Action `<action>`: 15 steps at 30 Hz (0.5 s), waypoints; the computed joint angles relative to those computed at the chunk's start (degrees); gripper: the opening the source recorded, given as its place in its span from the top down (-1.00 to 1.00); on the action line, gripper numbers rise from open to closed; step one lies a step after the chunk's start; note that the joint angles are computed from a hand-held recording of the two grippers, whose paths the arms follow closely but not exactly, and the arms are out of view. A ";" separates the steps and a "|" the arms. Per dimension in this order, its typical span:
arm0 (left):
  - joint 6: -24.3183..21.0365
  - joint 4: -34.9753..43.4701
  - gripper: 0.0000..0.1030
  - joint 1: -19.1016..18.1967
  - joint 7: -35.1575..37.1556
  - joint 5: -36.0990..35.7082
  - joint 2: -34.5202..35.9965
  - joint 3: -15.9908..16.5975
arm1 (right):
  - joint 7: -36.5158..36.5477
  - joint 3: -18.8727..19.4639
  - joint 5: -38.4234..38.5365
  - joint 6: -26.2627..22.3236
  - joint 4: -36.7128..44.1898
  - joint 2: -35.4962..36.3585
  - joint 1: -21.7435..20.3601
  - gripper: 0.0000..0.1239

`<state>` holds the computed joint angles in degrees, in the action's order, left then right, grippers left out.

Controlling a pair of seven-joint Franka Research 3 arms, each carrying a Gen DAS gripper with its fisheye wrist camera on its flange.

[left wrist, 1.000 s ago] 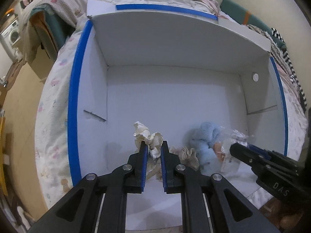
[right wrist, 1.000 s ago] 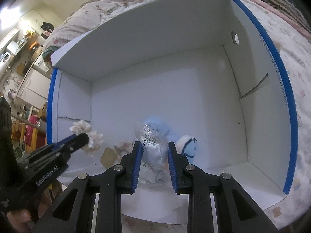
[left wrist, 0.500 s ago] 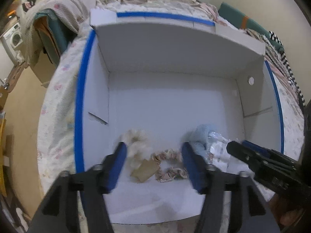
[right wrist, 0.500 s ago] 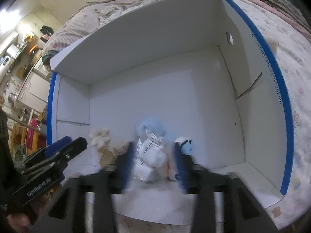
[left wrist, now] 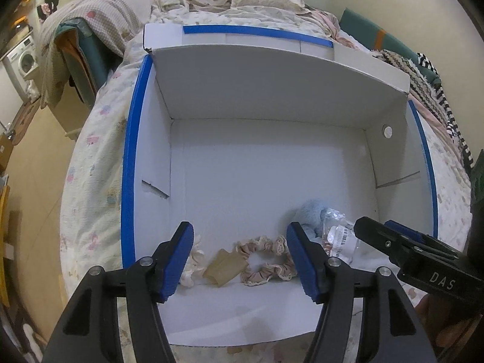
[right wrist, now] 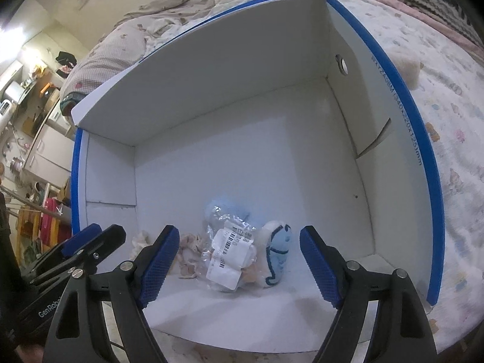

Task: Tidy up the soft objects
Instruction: 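Withdraw both tools from the box toward the remaining items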

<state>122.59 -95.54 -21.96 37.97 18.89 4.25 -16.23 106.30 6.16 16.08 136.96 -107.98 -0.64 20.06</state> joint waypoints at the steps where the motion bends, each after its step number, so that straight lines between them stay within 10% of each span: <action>1: 0.06 -0.01 -0.18 0.02 -0.03 -0.12 -0.02 0.01 | 0.09 0.02 -0.08 0.05 0.03 0.00 0.02 -0.40; 15: -0.40 -2.43 -0.23 -0.55 -3.89 3.25 -4.28 -0.72 | 2.31 0.49 -0.91 2.31 -3.97 -4.18 0.26 -0.40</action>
<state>122.19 -97.97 -22.51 34.08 22.14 -0.03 -16.95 108.60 6.65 15.17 139.27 -111.95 -4.82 20.32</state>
